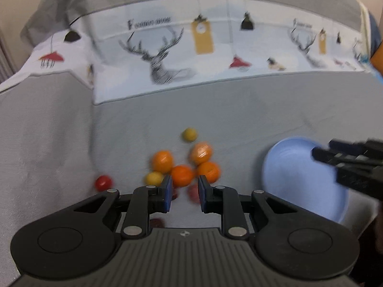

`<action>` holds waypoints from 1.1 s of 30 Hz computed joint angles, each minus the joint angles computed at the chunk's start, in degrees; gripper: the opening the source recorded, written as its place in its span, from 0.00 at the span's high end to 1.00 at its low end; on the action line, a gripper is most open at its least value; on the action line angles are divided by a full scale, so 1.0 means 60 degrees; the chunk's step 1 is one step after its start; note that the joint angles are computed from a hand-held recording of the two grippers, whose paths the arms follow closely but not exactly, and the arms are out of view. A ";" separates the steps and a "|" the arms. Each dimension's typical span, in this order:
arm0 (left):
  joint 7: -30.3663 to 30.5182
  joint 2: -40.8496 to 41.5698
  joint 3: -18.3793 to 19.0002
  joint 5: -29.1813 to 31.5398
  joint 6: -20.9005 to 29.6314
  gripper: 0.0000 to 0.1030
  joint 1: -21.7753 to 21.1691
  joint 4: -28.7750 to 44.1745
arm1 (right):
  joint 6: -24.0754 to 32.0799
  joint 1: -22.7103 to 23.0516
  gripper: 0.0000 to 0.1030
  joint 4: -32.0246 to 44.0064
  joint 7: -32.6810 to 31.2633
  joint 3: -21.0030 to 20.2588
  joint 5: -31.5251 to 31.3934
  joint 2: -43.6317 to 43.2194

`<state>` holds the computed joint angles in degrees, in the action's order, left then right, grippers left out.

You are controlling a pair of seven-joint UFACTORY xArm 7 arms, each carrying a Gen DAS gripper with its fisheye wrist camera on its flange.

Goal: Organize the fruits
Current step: 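Move both tools toward the fruit cluster beside the blue plate, then grasp a red date with the left tool while the right tool grasps the wrapped red fruit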

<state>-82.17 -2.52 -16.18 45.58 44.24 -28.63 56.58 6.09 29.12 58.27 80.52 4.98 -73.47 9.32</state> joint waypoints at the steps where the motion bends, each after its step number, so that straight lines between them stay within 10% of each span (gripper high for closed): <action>1: -0.0119 -0.0143 0.0115 -0.0185 -0.0428 0.76 0.0086 -0.0335 | -0.0009 0.0045 0.57 0.0066 -0.0058 0.0036 -0.0043 0.0059; 18: -0.2251 -0.1002 0.0219 -0.0123 -0.3271 0.67 0.1255 -0.2518 | -0.1359 0.1426 0.74 0.1073 -0.0557 -0.0842 0.0042 0.1382; 33: -0.1512 -0.1185 0.0037 -0.2138 -0.3279 0.62 0.1787 -0.2831 | -0.1214 0.0395 0.59 0.2171 -0.5124 0.1272 0.3895 0.3263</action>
